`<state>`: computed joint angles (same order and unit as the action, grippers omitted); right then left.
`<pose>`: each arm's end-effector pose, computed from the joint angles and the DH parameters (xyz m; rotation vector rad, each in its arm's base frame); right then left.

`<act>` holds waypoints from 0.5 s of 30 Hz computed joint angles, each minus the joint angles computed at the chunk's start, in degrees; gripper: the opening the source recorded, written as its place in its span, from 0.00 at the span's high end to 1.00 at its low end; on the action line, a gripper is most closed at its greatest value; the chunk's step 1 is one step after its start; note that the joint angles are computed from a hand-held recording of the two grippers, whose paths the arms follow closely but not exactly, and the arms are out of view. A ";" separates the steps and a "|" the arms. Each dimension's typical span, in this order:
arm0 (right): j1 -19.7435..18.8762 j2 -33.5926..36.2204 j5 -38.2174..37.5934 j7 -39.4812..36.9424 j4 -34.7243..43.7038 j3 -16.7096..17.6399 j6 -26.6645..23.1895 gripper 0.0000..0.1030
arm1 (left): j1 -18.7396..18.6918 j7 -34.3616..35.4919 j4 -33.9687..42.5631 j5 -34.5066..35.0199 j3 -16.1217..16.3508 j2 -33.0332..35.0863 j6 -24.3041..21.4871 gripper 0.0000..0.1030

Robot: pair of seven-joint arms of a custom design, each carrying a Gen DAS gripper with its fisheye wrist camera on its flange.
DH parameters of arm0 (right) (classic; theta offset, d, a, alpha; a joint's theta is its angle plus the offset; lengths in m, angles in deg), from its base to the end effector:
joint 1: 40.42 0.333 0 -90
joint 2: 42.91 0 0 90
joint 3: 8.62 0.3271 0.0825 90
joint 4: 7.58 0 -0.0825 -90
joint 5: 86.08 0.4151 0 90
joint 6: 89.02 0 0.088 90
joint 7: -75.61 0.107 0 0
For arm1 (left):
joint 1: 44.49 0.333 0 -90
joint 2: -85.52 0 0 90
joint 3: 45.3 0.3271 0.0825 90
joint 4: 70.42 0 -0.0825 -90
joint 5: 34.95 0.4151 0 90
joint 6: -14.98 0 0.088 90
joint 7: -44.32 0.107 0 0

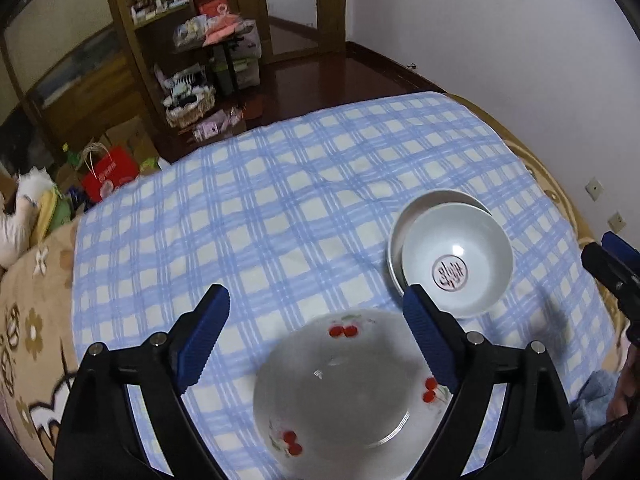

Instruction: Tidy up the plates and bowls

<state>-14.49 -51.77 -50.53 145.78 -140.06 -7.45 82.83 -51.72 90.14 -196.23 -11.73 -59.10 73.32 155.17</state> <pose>0.5116 0.2152 0.4911 -1.8073 1.4142 -0.3446 0.5137 -0.2041 0.5197 -1.9951 1.7273 -0.4789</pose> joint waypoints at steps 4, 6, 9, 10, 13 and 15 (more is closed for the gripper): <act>-1.85 3.38 -2.13 3.15 2.14 0.68 -1.69 0.09 | 0.12 0.55 1.53 -1.23 0.81 2.49 1.33 0.15; -3.17 4.87 -3.50 5.83 3.22 1.32 -2.83 0.09 | -0.14 2.22 2.03 -4.92 1.85 4.20 2.79 0.15; -4.58 6.81 -2.50 7.30 4.99 1.88 -5.85 0.14 | -0.28 4.25 2.46 -8.88 2.67 6.46 4.66 0.16; -5.01 7.39 -2.11 7.01 5.46 2.10 -6.66 0.17 | -0.22 4.39 2.84 -9.22 2.74 7.27 4.78 0.16; -6.45 9.05 -7.18 11.36 6.26 2.87 -7.10 0.18 | -0.23 4.54 4.19 -8.86 2.83 9.61 4.43 0.16; -7.21 10.40 -7.92 13.20 7.29 3.19 -7.38 0.18 | -0.39 4.62 5.46 -8.07 2.94 11.37 3.75 0.16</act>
<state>-21.70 -41.37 -58.45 158.98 -132.77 -4.26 75.44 -52.11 94.76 -190.76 -19.80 -56.16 84.69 158.93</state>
